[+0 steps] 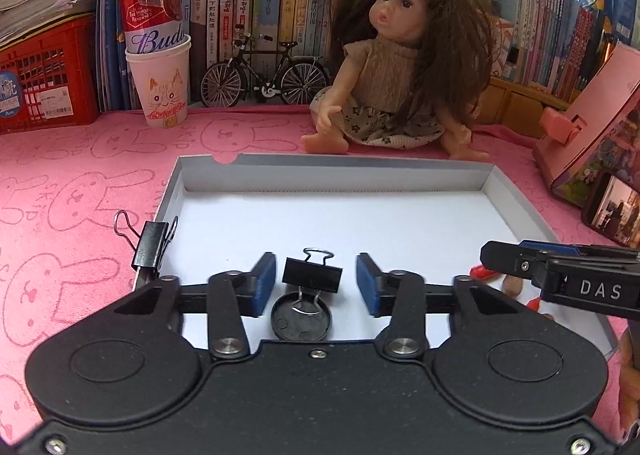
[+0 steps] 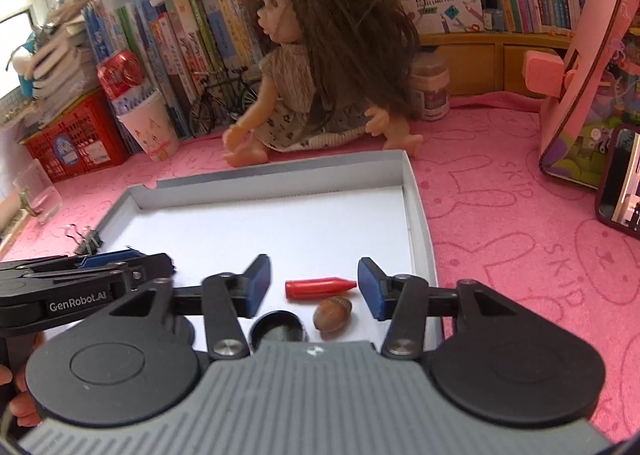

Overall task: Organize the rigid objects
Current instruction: 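Open left gripper releasing binder clip while right gripper releases crayon in tray, then move left gripper to black round lid while right gripper moves to clear plastic lid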

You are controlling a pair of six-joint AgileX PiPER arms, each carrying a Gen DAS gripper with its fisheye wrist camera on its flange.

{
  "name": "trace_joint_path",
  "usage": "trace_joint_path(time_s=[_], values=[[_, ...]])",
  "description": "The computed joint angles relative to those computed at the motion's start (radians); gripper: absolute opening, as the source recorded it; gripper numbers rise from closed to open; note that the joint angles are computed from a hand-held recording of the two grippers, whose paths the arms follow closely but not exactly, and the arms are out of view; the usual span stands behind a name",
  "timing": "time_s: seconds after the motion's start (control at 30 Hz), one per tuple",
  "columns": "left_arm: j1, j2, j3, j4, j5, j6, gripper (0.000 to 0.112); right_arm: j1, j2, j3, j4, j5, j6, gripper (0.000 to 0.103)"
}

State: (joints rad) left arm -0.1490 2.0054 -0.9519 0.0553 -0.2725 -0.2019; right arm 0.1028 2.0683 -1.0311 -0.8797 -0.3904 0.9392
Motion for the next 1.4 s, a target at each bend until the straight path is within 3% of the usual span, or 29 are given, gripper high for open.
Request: trace_joint_path(time_s=[0.27, 0.4, 0.8, 1.03, 1.4], values=[[0.018, -0.113, 0.119, 0.15, -0.063, -0.121, 0.064, -0.024, -0.101, 0.133, 0.1, -0.09, -0.135, 0.083], [0.022, -0.183, 0.224, 0.187, -0.132, -0.133, 0.073, -0.034, -0.164, 0.23, 0.154, -0.147, -0.233, 0.086], [0.0, -0.409, 0.561, 0.213, -0.335, -0.072, 0.078, -0.092, -0.323, 0.508, 0.187, -0.339, -0.387, 0.093], [-0.009, -0.509, 0.72, 0.238, -0.395, -0.056, 0.078, -0.124, -0.386, 0.68, 0.237, -0.452, -0.53, 0.096], [-0.072, -0.526, 0.882, 0.149, -0.482, 0.074, 0.078, -0.244, -0.37, 0.913, 0.168, -0.682, -0.665, 0.097]])
